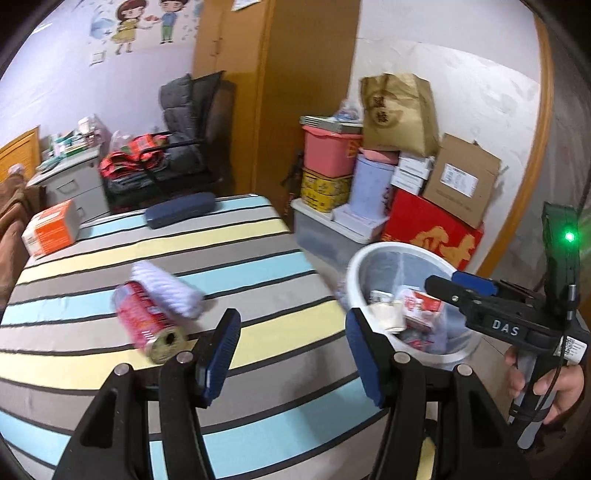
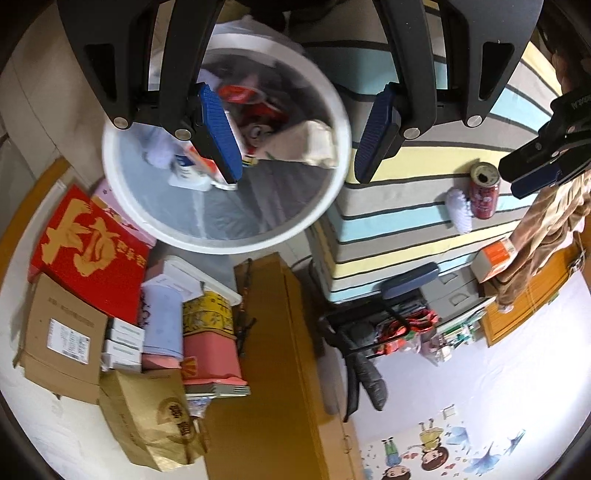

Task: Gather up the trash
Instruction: 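Move both tools back over the bed toward the red can and foam sleeve, then grasp the red can with the left tool while the right tool grasps the white foam sleeve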

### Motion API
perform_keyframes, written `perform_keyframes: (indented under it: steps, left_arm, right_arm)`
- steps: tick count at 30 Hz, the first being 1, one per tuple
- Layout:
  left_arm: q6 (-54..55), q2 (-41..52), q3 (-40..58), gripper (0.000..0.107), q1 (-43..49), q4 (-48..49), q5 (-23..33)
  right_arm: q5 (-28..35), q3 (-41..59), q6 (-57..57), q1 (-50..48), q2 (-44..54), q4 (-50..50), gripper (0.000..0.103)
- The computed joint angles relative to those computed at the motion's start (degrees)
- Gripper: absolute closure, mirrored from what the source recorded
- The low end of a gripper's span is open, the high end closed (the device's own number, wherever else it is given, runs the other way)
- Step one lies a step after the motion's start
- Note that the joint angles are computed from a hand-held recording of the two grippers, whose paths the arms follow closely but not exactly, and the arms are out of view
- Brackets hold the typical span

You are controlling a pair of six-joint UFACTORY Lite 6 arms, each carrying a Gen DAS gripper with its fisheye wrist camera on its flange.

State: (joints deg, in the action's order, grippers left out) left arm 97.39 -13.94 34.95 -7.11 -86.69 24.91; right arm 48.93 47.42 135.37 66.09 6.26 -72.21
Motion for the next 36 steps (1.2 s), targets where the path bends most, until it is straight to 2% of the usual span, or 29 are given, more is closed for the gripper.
perform_keyframes:
  steps: [9,15,23,26,32,36]
  left_arm:
    - [2.72,6.96,3.19,0.044,14.05,0.09,4.92]
    - [3.60,13.69,7.15,0.043,19.42,-0.22,5.74]
    - [-1.68,26.05,17.40,0.042,19.36,1.09,6.28]
    - [-0.94,29.18,20.08,0.041,17.64,-0.62,4.76]
    - [-6.38,37.31,27.09,0.040,14.59,3.87,1.21]
    - [-9.11,40.54,29.90,0.038,15.20,6.62,3.46]
  right_arm:
    - [-2.52,11.09,-4.56,-1.61,9.24,-1.93,0.038]
    - [-6.66,18.87,-8.78,-4.99,15.86,-3.20,0.038]
    - [-11.28,28.68,-15.16,-9.45,23.55,-2.61,0.038]
    - [-12.40,33.39,-19.75,-10.78,26.83,-0.61,0.038]
    - [-15.06,38.73,-24.93,-13.06,30.53,1.70,0.038]
    - [-16.81,43.23,-29.49,-14.05,33.75,4.18,0.038]
